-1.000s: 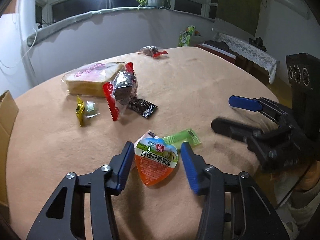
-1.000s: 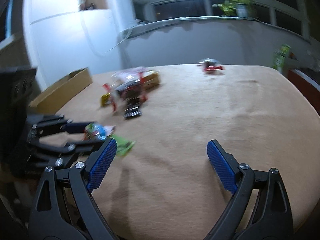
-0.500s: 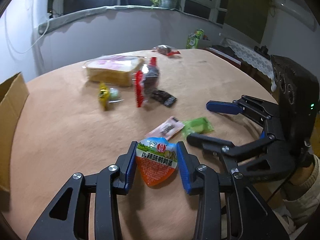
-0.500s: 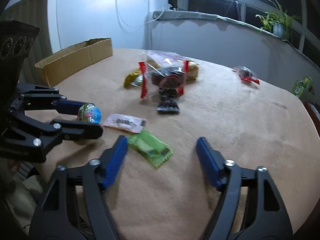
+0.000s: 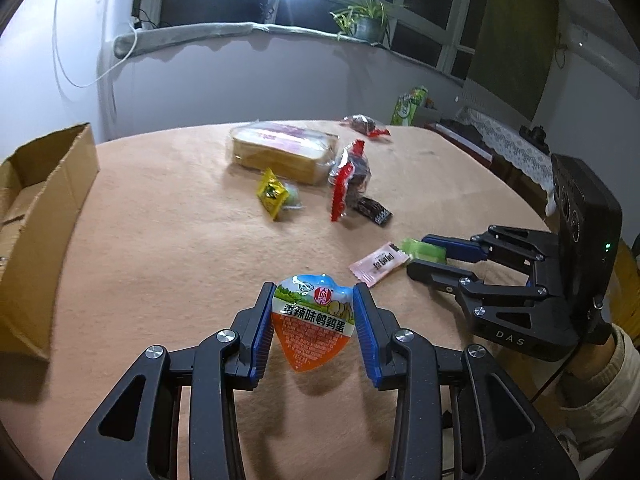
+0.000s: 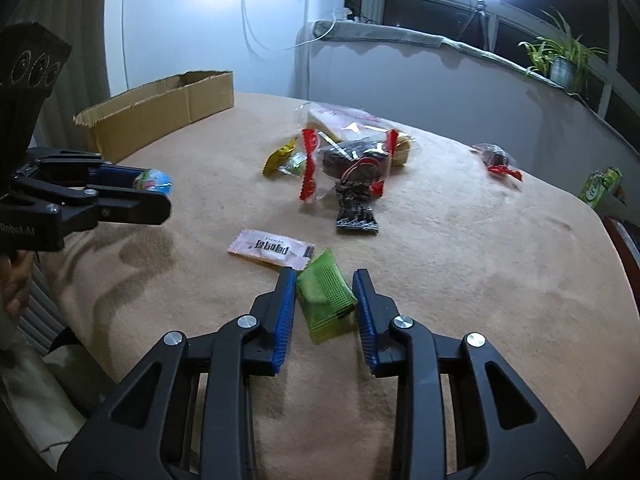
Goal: Organize snacks
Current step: 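Grasp the orange jelly cup with the left gripper while the right gripper grasps a green packet, then carry the jelly cup and green packet over the cardboard box and release them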
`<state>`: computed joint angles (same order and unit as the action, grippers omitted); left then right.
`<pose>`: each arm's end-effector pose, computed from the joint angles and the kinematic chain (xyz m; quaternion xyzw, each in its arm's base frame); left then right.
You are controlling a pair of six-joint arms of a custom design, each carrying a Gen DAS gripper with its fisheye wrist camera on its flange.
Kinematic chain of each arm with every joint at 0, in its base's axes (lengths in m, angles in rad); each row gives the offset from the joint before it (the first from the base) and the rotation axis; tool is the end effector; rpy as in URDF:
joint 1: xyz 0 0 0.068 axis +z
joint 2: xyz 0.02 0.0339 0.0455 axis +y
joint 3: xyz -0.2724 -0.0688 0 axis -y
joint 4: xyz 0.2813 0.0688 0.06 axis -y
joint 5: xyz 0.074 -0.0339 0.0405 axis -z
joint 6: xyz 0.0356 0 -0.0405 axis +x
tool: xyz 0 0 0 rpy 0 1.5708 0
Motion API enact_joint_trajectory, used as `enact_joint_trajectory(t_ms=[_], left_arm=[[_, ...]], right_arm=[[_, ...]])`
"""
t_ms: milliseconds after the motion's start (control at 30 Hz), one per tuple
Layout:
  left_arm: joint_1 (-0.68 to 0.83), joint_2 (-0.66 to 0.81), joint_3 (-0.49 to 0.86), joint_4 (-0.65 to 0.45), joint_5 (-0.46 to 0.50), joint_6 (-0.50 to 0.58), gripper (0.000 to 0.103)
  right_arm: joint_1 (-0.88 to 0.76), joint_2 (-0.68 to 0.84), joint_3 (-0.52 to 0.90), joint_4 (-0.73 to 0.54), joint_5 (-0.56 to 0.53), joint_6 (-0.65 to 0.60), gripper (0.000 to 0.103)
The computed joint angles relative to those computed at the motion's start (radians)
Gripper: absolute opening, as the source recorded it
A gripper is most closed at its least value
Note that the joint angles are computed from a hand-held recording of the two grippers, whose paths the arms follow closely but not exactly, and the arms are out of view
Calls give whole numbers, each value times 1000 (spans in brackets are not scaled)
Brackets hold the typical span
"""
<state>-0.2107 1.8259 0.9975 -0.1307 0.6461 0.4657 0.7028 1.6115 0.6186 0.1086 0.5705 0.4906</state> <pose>0.3690 -0.1008 0.1265 0.3902 0.8213 -0.2640 0.3217 0.2420 0.1798 0.1024 -0.0015 0.9086 -0.0377 0.4160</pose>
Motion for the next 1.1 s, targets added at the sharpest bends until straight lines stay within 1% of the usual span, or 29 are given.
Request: enact_joint_trajectory(t_ms=[267,400,500,600,767,1000,1100], left_arm=[[41,-19,9,3,49,-9,36],[62,-24,19,9,61,-16,36],[84,-27,29,17,72,-27,36],[111,-30,38,31,86,-39,36],[162,-22,61,49,107,-54,36],[233,5,103,81,138,-86,36],[272,36,141,95,144,-105,36]], right_arm=[[8,-91,-10,-54,67,37,30],[8,-117,12,-68,89,24,30],[6,-114,43,-64,84,-2,30],[12,-91,87,-51,86,-35,30],[13,-24,171,-20,59,-74,30],[15,113,344,-14,3,-120,30],[16,197,457,-13,-38,-155,30]])
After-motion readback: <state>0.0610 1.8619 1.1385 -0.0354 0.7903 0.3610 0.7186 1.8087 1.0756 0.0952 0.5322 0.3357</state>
